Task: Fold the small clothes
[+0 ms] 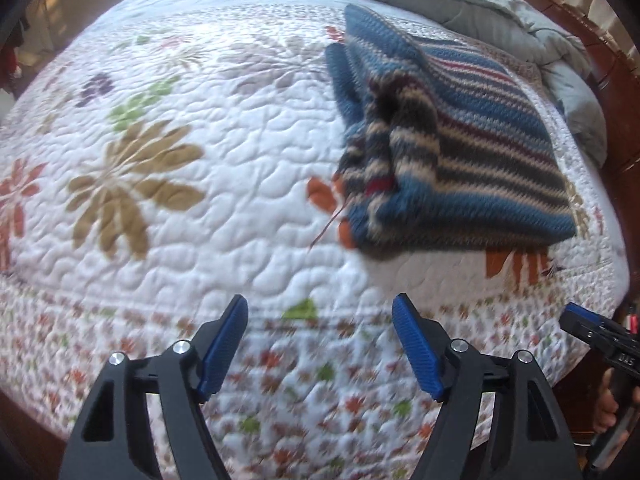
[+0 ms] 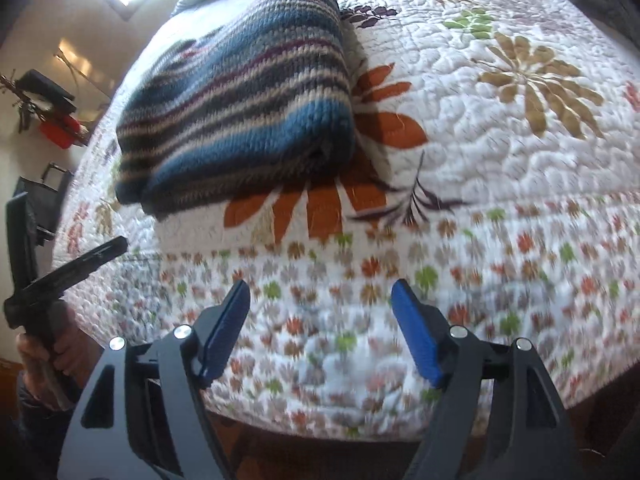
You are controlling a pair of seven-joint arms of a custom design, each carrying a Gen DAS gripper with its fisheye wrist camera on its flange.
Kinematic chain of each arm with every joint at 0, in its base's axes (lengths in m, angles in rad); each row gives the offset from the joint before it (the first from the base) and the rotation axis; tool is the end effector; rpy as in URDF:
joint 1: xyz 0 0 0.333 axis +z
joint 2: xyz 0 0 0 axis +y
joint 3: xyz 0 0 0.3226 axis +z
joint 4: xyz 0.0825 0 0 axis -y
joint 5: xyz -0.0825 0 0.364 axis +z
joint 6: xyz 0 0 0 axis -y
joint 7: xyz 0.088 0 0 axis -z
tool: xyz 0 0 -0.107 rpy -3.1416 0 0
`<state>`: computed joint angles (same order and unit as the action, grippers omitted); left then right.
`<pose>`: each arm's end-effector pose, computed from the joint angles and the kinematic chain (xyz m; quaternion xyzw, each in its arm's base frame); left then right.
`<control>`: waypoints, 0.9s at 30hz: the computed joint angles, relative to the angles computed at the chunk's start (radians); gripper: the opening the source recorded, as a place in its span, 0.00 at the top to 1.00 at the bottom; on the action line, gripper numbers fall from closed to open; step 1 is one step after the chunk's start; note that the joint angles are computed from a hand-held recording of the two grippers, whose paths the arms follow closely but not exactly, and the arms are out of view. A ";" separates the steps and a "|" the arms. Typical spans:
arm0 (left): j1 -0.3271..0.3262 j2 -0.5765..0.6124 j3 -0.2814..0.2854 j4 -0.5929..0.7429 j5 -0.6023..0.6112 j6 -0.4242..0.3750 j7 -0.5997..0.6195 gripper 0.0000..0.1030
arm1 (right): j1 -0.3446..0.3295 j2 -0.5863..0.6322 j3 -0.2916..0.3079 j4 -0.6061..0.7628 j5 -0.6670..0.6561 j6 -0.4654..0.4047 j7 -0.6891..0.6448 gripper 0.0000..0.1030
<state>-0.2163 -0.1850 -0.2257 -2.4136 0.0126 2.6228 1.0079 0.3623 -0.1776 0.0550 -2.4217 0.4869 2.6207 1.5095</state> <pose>0.4354 -0.2093 0.4407 -0.7296 0.6555 -0.1788 0.0777 0.4427 0.1851 0.4334 -0.7205 0.6514 0.0209 0.2367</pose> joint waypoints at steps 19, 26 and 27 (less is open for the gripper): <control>-0.001 -0.125 -0.092 0.092 0.265 -0.173 -0.231 0.12 | 0.011 -0.096 0.071 0.041 -0.353 0.000 0.328 0.15; -0.011 -0.144 -0.099 0.109 0.291 -0.197 -0.248 0.11 | 0.020 -0.108 0.064 0.054 -0.360 -0.010 0.340 0.14; -0.011 -0.145 -0.102 0.111 0.298 -0.200 -0.254 0.11 | 0.020 -0.108 0.064 0.056 -0.362 -0.010 0.341 0.14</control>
